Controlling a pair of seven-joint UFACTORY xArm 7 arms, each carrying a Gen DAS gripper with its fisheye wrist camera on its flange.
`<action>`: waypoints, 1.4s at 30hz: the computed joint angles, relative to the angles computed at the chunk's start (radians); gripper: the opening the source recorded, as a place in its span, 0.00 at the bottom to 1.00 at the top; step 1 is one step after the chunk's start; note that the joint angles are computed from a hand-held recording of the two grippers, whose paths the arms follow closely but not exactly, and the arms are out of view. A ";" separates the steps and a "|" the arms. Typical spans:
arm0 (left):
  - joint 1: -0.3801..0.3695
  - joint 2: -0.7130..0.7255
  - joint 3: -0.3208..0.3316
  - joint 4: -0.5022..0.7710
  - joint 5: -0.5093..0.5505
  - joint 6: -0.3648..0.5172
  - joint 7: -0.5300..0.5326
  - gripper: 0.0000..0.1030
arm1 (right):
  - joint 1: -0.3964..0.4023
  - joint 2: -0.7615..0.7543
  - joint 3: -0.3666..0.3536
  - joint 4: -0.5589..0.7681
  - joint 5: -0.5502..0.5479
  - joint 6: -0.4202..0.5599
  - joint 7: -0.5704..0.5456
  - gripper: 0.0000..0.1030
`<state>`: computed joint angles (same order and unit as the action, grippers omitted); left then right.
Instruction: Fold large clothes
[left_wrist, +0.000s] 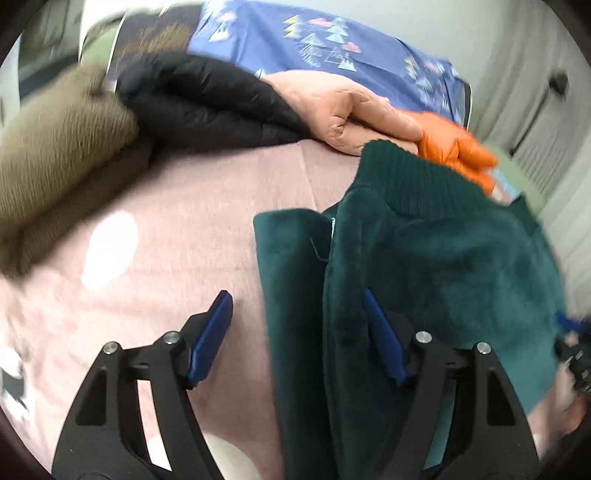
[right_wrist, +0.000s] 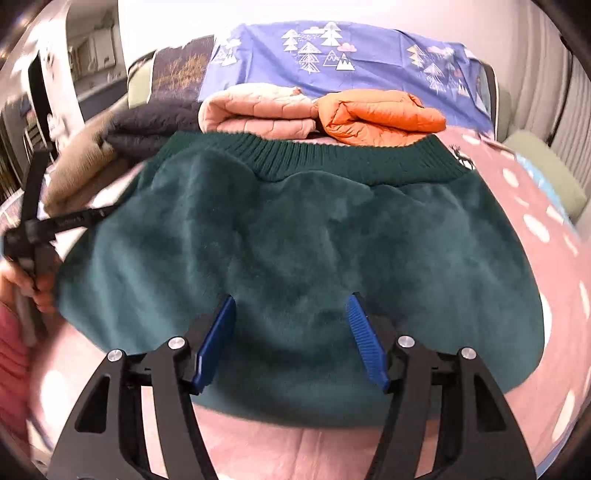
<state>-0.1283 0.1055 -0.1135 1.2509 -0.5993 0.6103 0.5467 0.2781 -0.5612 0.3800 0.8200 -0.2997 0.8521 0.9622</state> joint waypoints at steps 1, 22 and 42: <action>0.008 0.001 0.000 0.004 -0.027 0.020 0.018 0.71 | 0.006 -0.019 0.007 -0.008 -0.007 -0.007 0.001 0.62; 0.103 0.236 -0.038 0.354 -0.096 0.437 0.028 0.68 | 0.310 0.687 0.094 0.581 -0.446 0.126 -0.232 0.68; 0.070 0.139 -0.059 0.410 -0.280 0.389 0.109 0.23 | 0.370 0.433 -0.057 0.426 -0.633 -0.018 0.103 0.11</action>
